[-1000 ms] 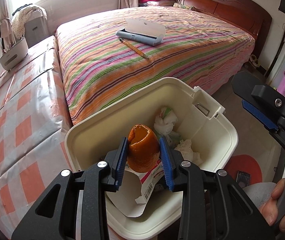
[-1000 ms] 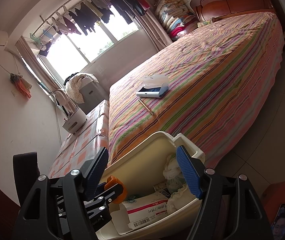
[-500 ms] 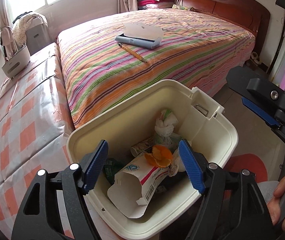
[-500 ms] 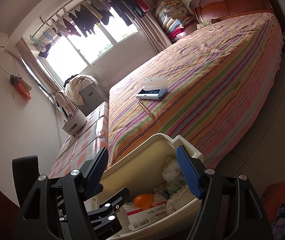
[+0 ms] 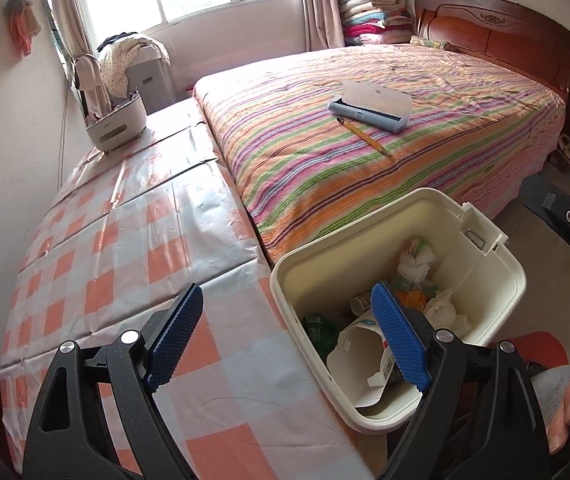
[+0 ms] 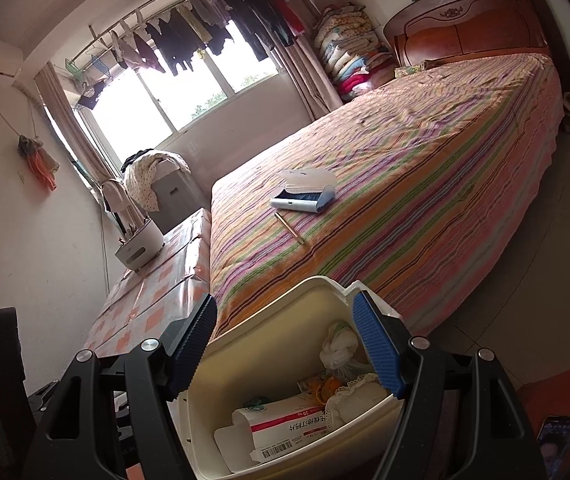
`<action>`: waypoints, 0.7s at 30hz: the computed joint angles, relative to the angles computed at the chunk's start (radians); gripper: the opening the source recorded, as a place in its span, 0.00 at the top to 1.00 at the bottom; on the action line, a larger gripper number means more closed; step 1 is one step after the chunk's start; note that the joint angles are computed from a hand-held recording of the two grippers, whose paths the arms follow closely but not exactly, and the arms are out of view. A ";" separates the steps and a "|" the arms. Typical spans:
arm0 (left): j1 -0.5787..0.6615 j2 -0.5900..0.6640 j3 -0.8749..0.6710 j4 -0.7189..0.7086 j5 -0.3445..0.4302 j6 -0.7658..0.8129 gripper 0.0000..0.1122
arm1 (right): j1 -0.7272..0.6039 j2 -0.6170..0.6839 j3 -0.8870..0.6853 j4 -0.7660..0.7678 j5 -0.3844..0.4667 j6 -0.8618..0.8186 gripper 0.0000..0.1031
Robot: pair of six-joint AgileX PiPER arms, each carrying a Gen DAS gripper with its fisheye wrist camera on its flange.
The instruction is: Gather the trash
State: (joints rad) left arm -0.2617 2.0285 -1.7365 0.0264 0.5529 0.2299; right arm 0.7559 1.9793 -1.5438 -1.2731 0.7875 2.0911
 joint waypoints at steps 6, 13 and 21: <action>0.089 -0.179 0.222 0.199 -0.118 -0.193 0.20 | 0.129 0.076 -0.209 0.114 0.140 -0.284 0.20; 0.207 -0.373 0.407 0.092 -0.161 -0.068 0.20 | 0.247 0.119 -0.365 0.224 0.276 -0.423 0.17; 0.311 -0.500 0.490 -0.191 -0.106 0.200 0.20 | 0.336 0.161 -0.474 0.246 0.397 -0.502 0.17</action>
State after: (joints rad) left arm 0.0495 1.5284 -1.2465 -0.1648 0.4468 0.4294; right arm 1.0918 2.1400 -2.0175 -1.0266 1.1849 1.5891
